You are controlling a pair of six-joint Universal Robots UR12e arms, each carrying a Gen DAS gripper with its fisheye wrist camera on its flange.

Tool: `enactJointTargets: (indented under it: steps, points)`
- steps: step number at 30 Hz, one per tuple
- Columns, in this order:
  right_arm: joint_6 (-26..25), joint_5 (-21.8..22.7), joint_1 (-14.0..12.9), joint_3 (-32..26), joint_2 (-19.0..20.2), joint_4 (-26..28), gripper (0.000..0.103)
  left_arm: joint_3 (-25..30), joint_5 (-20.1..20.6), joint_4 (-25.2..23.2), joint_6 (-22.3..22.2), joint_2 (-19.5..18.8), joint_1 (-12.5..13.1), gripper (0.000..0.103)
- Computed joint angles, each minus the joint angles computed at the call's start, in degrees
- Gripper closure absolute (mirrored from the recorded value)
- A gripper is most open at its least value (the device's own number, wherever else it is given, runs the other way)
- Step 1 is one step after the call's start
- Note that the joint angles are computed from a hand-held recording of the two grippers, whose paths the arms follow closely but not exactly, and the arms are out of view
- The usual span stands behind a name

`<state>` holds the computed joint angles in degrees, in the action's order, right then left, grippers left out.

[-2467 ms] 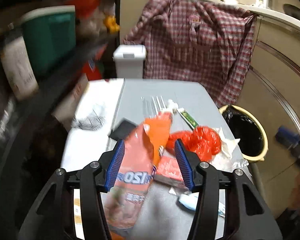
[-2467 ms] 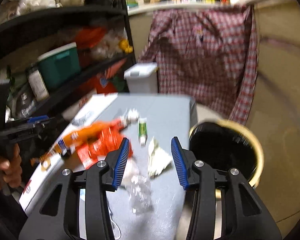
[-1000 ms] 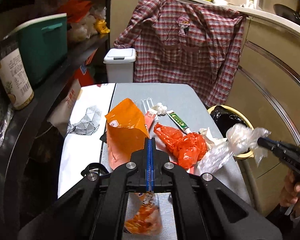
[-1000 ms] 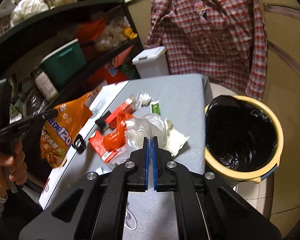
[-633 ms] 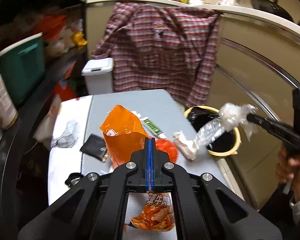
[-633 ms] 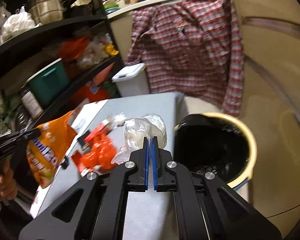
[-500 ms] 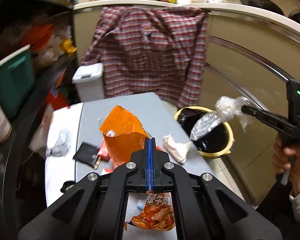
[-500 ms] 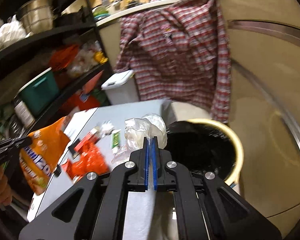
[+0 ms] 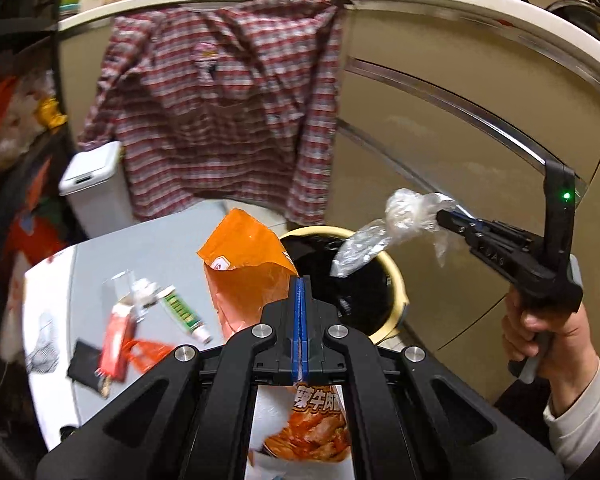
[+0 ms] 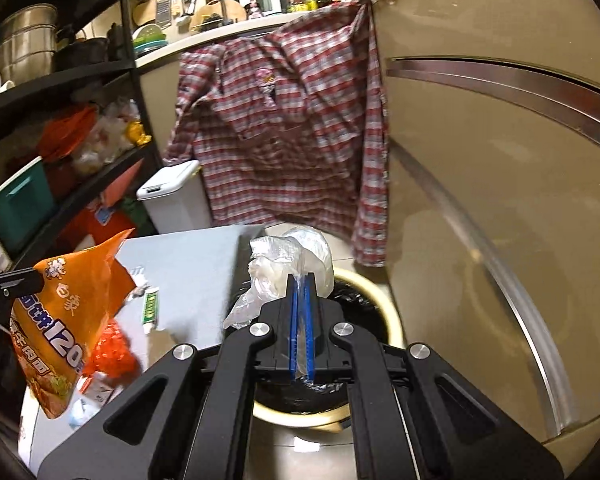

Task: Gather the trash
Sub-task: 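Carry both bags over the bin and open both tools to drop them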

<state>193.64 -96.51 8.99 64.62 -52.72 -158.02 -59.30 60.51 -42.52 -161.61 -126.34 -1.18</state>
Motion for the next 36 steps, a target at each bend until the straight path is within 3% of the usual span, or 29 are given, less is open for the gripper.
enactJointTargets:
  steps: [13,27,36]
  points:
    - [-0.1,-4.2,-0.6,0.1,0.2,0.1,0.099,13.6,-6.2,-16.6,7.1,-7.5,-3.1,0.103]
    - [1.0,-4.4,-1.0,-1.2,1.4,1.7,0.099,24.8,-3.7,-24.5,8.1,-14.9,-5.1,0.103]
    - [1.1,-3.5,-1.3,-3.0,2.6,3.0,0.096,28.8,-2.1,-25.6,6.7,-17.6,-5.6,0.103]
